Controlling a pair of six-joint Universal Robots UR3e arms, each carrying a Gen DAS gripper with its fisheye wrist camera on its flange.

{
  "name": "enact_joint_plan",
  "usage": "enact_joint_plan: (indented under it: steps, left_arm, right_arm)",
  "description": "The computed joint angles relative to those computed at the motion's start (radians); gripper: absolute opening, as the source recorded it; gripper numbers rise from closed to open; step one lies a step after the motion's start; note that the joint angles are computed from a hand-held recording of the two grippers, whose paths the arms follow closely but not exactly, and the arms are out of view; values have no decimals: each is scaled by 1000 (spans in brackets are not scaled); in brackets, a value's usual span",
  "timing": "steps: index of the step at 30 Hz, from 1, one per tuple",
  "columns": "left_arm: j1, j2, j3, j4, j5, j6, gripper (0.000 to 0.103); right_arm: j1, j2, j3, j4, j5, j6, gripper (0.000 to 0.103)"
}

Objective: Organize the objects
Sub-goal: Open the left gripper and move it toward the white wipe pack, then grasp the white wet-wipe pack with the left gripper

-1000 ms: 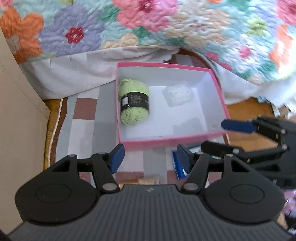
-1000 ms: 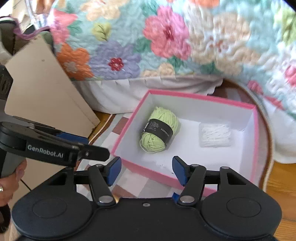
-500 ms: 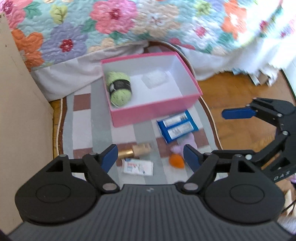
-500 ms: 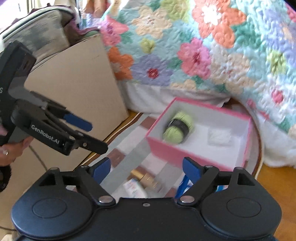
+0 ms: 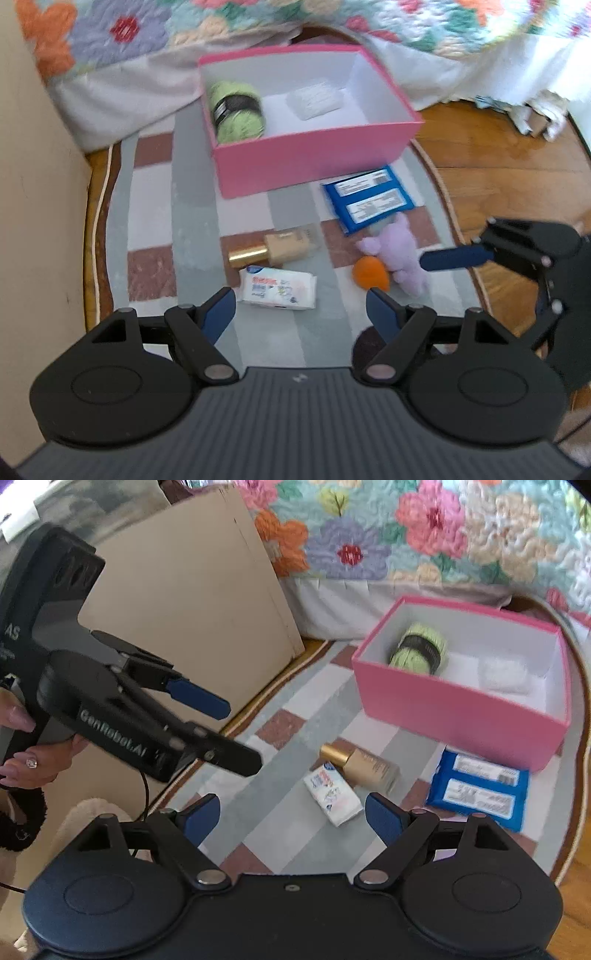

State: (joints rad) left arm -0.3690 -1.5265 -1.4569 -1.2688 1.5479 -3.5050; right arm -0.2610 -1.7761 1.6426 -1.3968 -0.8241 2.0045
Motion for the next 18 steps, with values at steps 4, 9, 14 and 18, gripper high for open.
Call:
enact_joint_plan:
  steps: [4,9,14,18]
  left_arm:
    - [61,9,-139,92,-75,-22,77]
    - [91,11,-321,288,-90,-29,77]
    - [94,-20,-464,528,-36,-59,77]
    - [116,-43,-525,612,-48,-77,75]
  right_arm:
    - [87,-9,164,-306,-72,121,89]
    - [175,69,268,-567,-136,198,89]
    - [224,100,378,-783,-169,357,88]
    - [241,108,468,-940,-157,440,89]
